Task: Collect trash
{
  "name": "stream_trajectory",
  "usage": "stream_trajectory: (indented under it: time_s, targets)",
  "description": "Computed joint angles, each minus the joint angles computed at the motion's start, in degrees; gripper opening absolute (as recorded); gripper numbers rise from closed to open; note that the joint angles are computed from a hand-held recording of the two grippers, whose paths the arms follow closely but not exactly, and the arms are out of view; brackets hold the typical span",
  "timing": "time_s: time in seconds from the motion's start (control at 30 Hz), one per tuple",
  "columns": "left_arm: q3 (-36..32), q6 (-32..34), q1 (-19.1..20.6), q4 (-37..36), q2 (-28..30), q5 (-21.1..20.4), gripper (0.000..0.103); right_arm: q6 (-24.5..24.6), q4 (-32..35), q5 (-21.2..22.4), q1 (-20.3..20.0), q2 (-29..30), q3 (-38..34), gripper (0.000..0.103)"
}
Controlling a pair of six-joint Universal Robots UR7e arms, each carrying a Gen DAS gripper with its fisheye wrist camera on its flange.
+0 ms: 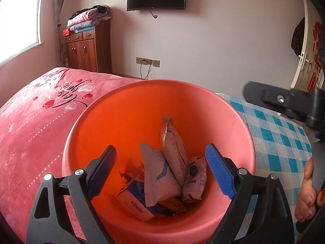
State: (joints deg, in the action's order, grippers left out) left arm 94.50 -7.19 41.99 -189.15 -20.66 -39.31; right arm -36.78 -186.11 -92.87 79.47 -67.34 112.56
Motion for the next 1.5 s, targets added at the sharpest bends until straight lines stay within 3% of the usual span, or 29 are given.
stream_trajectory:
  time_s: [0.23,0.67,1.1,1.5]
  targets:
    - [0.5,-2.7,-0.9,1.5,-0.3,-0.1,0.090,-0.1,-4.2,-1.5,-2.4,-2.6,3.4,0.089]
    - [-0.4,-1.7,-5.1,-0.2,1.7,1.7,0.096,-1.8,-11.7,-2.3,-6.9,-8.0,10.2,0.091]
    - [-3.7,-0.6,-9.5,1.2,5.7,-1.3,0.099,-3.1,-18.6,-1.3,-13.3,-15.0,16.9,0.092]
    - [-6.2,-1.7,-12.8,4.1,9.1,-5.4,0.099,-2.4,-21.8,2.9,-21.9,-22.6,22.0,0.092]
